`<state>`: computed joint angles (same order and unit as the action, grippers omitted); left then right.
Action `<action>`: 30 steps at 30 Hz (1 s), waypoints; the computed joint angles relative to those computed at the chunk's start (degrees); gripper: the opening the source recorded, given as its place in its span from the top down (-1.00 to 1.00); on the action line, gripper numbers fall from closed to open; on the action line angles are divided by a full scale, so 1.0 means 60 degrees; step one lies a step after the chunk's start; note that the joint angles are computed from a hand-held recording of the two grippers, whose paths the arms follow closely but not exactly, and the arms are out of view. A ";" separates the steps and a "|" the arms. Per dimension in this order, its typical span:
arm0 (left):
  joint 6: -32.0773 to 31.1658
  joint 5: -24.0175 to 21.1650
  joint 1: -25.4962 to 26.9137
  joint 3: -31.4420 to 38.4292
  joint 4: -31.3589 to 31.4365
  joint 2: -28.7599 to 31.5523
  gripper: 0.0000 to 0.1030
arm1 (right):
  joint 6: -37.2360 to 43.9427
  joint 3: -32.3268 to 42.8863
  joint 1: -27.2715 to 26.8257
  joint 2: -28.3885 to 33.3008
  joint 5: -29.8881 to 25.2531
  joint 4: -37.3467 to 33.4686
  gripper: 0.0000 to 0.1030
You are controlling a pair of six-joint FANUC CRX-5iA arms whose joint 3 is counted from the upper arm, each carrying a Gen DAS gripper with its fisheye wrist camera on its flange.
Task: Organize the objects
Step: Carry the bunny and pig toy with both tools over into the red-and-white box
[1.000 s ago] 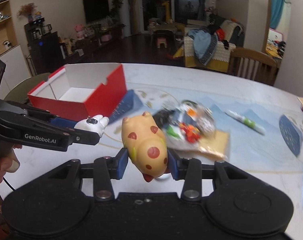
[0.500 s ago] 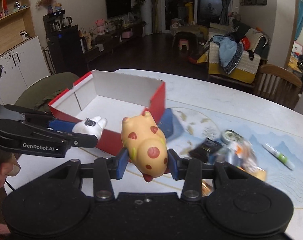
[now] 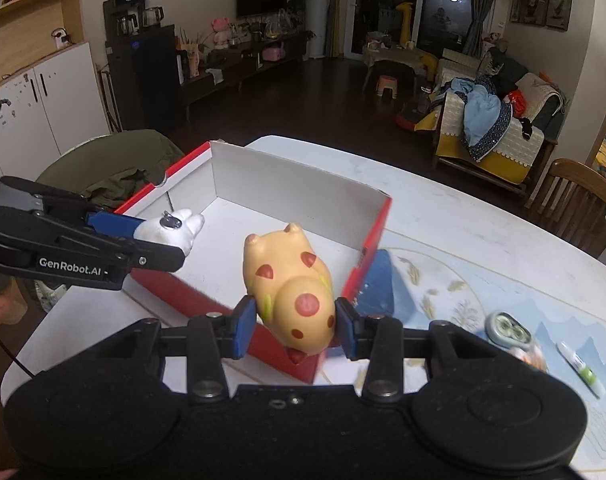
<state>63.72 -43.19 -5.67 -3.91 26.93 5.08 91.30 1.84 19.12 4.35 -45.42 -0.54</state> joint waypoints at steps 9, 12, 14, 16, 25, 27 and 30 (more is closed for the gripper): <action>0.0077 -0.0666 0.0461 0.1273 -0.0505 0.1147 0.05 | -0.1011 0.1063 0.0264 0.1379 -0.0326 0.0441 0.19; 0.0127 -0.1016 0.0525 0.1806 -0.0717 0.1611 0.05 | -0.1296 0.1303 0.0358 0.1745 -0.0461 0.0673 0.19; 0.0020 -0.1257 0.0544 0.2147 -0.0759 0.1935 0.05 | -0.1251 0.1600 0.0379 0.2030 -0.0655 0.0595 0.18; 0.0009 -0.1421 0.0486 0.2575 -0.1058 0.2264 0.05 | -0.1333 0.1725 0.0484 0.2264 -0.0721 0.0826 0.18; 0.0076 -0.2426 0.0263 0.4231 -0.1914 0.3604 0.04 | -0.1373 0.2486 0.0749 0.3320 -0.1545 0.1446 0.18; 0.0089 -0.2700 0.0228 0.4534 -0.2060 0.3824 0.04 | -0.1254 0.2760 0.0729 0.3538 -0.1784 0.1288 0.18; 0.0065 -0.3117 0.0183 0.5005 -0.2209 0.4187 0.04 | -0.1223 0.3070 0.0737 0.3831 -0.2055 0.1337 0.19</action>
